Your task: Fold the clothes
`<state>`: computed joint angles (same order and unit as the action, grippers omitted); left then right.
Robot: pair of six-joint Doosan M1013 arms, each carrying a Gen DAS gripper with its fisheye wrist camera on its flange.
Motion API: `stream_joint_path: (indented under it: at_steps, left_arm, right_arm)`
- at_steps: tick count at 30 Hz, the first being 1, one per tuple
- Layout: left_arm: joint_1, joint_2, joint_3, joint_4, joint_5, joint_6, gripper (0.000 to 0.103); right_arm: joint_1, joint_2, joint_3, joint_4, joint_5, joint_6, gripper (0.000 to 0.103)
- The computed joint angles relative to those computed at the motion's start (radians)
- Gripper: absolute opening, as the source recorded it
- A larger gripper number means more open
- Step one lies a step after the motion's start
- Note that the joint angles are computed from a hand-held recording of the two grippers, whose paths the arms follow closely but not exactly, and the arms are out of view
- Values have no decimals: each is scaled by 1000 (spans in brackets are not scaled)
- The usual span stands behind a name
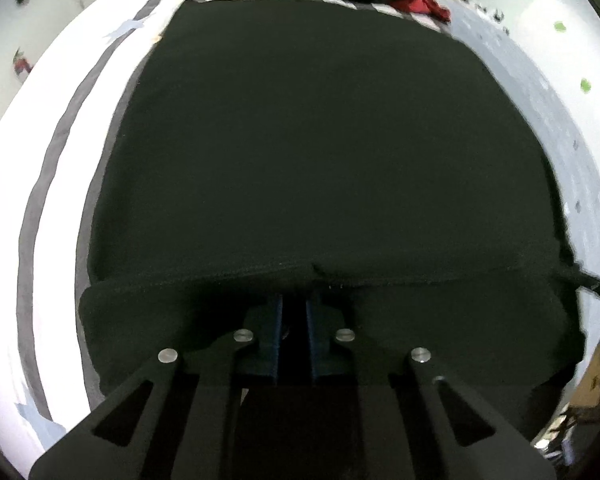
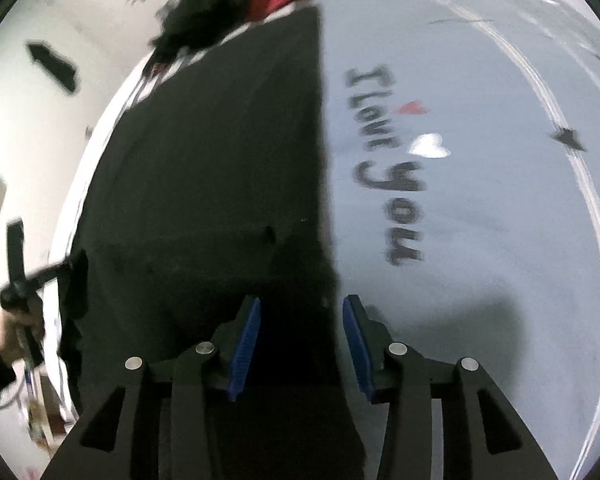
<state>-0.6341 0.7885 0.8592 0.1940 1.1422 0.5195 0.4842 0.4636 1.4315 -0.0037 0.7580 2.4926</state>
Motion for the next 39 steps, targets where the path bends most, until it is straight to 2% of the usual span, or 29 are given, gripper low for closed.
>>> stream_joint_path:
  at_steps: [2,3,6,8,10,14,16,18,21,26,28,30,33,35,39]
  left_arm:
    - [-3,-16,18,18,-26,-18,7]
    - [-6,-23,22,30,-30,-25,7]
    - [4,-53,77,36,-79,-30,7]
    - [-14,-61,81,46,-79,-56,7]
    - [-4,-42,38,35,-59,-51,7]
    - [7,-77,115,36,-79,-51,7]
    - [19,-70,104,16,-22,-25,7]
    - [33,-59,107,-35,-5,-17,7]
    - [29,-40,85,-23,26,15,8]
    - [19,-59,112,9,38,-49,13]
    - [15,-74,136,9,54,-69,13]
    - [8,-96,171,13,56,-87,13]
    - [-10,-139,236,35,66,-124,17]
    - [-18,-169,287,25,58,-157,20]
    - [-32,-209,355,-8,96,-214,30]
  right_arm:
    - [-9,14,-7,23,-7,-12,38]
    - [-13,17,-7,30,-16,-10,26]
    - [-24,15,1,28,-49,5,12]
    - [-26,14,-5,1,-50,13,10]
    - [-28,6,-5,-24,-61,25,9]
    - [-41,-6,-1,-56,-63,81,9]
    - [-48,-9,6,-90,-60,149,0]
    - [-61,-12,20,-95,-67,204,0]
    - [-62,-19,28,-66,-80,146,1]
    - [-44,-37,52,1,-73,41,5]
    - [-27,-48,67,26,-62,21,9]
    - [-10,-59,82,49,-50,3,20]
    - [16,-68,96,69,-16,-9,27]
    - [31,-70,101,71,18,-1,28]
    - [50,-76,115,66,59,36,28]
